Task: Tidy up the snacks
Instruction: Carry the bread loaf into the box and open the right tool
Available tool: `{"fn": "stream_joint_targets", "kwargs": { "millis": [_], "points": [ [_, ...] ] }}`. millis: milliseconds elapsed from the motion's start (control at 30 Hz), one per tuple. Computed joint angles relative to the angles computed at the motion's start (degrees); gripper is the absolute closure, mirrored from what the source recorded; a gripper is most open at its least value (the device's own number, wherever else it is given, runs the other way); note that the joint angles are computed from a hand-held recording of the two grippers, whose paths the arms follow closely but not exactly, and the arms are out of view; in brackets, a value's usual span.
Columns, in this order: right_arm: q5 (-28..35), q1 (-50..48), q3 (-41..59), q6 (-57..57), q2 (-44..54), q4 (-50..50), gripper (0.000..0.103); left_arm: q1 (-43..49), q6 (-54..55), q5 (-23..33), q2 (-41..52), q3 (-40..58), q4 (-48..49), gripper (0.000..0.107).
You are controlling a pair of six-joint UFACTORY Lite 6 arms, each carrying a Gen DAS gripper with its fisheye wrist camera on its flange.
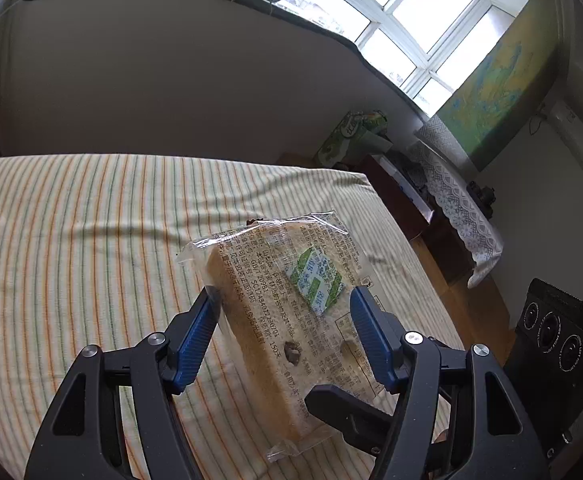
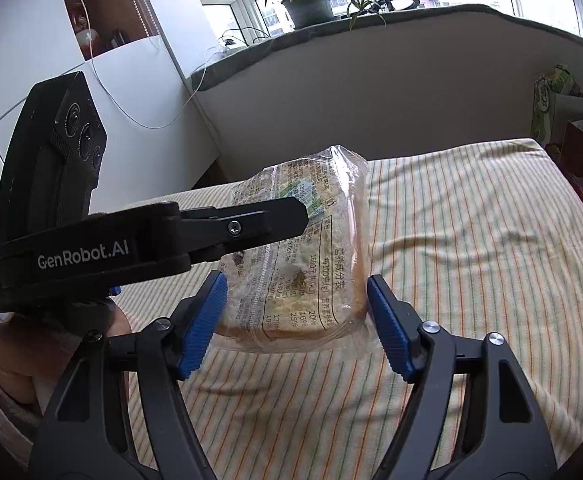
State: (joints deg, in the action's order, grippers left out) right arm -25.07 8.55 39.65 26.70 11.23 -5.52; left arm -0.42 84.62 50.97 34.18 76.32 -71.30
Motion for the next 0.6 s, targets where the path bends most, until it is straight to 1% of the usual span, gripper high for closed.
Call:
{"fn": "stream_joint_targets", "kwargs": {
  "millis": [167, 267, 367, 500, 600],
  "points": [
    [5.33, 3.98, -2.7, -11.69, -11.15, 12.45, 0.028, 1.83, 0.38, 2.8, -8.75, -4.07, -0.52, 0.041],
    [7.9, 7.71, -2.8, -25.72, -16.26, 27.37, 0.028, 3.46, 1.43, 4.35, -14.59, -7.16, -0.82, 0.041],
    [8.02, 11.88, -2.84, -39.93, -19.26, 42.83, 0.028, 5.8, 2.89, 6.21, -19.87, -10.42, -1.02, 0.041],
    [6.97, 16.77, -2.19, -50.77, -19.99, 55.6, 0.028, 9.21, 5.2, 8.15, -24.85, -14.38, -0.86, 0.041],
    [5.42, 21.35, -0.84, -57.4, -19.03, 63.97, 0.028, 12.41, 6.99, 9.52, -26.58, -16.73, -0.53, 0.041]
  ]
}}
